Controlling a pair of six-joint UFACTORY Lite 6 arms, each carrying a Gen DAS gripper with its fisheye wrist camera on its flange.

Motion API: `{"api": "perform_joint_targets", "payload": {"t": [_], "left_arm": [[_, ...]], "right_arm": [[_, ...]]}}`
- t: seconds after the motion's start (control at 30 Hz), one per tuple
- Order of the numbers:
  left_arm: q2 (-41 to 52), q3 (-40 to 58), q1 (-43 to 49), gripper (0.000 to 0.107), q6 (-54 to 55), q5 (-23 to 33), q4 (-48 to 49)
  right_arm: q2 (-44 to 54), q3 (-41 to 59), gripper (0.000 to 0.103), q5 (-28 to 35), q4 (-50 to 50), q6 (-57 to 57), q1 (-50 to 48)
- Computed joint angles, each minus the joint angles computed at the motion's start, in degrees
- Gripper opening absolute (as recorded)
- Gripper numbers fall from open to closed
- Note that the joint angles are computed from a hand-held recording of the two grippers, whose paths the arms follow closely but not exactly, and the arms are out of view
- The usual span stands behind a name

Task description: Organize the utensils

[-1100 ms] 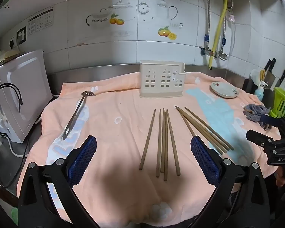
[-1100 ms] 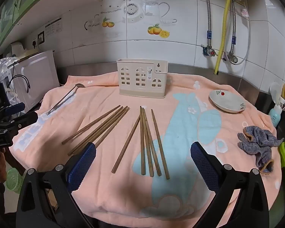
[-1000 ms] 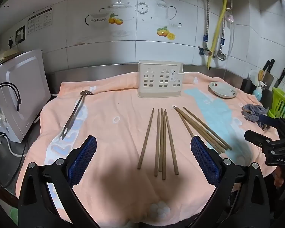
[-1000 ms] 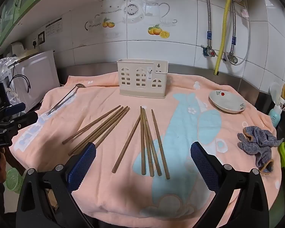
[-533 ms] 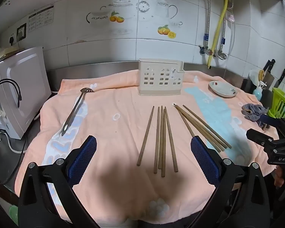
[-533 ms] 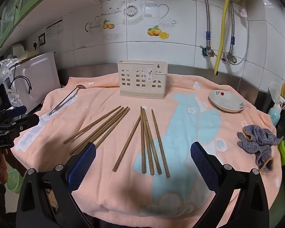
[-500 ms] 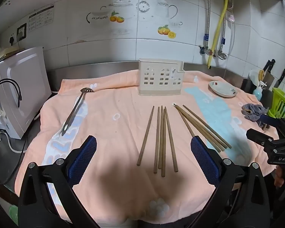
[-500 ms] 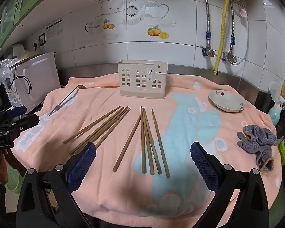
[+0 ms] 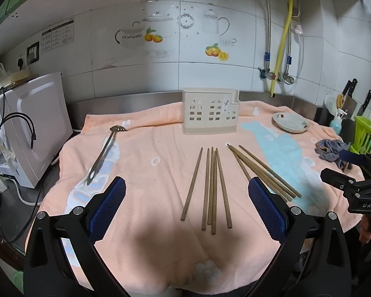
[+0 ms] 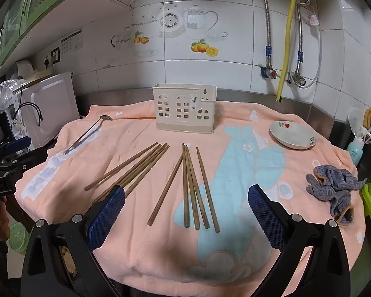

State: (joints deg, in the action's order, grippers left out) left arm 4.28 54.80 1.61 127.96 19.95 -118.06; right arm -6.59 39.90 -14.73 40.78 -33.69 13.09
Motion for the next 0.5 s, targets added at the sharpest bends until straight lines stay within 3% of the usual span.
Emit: {"api": "perform_joint_targets", "payload": {"t": [0.5], "left_arm": [[-1.8,-1.5,1.1,0.098,1.5,1.8,-1.7]], "right_arm": [[-1.8,-1.3,0.097,0.0,-0.7,0.6,-0.5]]}}
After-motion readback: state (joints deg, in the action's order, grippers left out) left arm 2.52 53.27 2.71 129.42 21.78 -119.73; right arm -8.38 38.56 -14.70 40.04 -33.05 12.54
